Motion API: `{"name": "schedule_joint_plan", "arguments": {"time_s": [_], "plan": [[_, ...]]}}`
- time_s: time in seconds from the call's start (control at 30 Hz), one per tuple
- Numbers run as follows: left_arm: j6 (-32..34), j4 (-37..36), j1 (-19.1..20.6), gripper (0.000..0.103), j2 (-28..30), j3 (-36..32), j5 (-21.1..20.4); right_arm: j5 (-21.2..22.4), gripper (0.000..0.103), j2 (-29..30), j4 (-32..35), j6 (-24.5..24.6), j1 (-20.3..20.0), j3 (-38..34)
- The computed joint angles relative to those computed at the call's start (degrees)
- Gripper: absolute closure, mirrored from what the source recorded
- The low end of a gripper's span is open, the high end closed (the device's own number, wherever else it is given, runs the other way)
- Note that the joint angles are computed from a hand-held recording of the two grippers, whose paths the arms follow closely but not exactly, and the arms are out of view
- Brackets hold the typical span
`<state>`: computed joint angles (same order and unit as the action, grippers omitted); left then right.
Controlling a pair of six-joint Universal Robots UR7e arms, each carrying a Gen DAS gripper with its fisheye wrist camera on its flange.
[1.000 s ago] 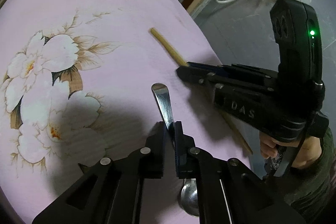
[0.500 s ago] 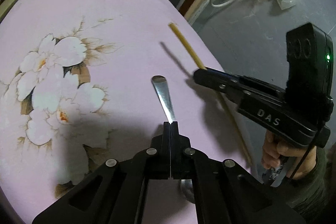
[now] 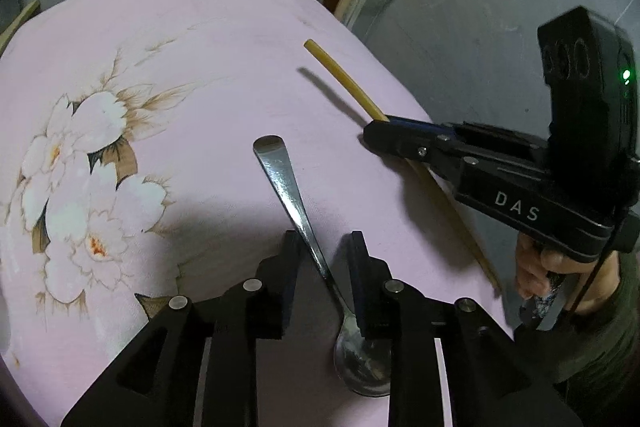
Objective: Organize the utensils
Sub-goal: 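Grasp the silver spoon handle with the left tool while the right tool holds the chopstick, then lift and carry the spoon and chopstick up over the white holder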
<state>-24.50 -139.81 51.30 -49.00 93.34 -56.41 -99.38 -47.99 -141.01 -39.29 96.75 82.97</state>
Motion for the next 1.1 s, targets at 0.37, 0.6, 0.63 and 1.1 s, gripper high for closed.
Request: {"name": "schedule_joint_plan", "arguments": {"time_s": [0.37,0.6,0.63,1.1], "plan": [[-1.85,1.40,0.00,0.101,-0.56,0.40,3.48,-1.66,0.098,0.04,0.11,0.92,0.42,0.10],[-0.97,-6.84,-2.56,0.103,-5.62,10.44,11.29,0.03,0.098,-2.44,-7.03,-0.70,0.46,6.29],[-1.32,-7.28,-2.77,0.103,-6.76,11.68,11.74,0.76,0.098,-2.67,-6.85,-0.39,0.39,6.61],[-5.53,2.19,0.78,0.100,-10.58,9.86,4.00,3.49,0.098,-3.82,-5.42,0.70,0.29,8.66]]}}
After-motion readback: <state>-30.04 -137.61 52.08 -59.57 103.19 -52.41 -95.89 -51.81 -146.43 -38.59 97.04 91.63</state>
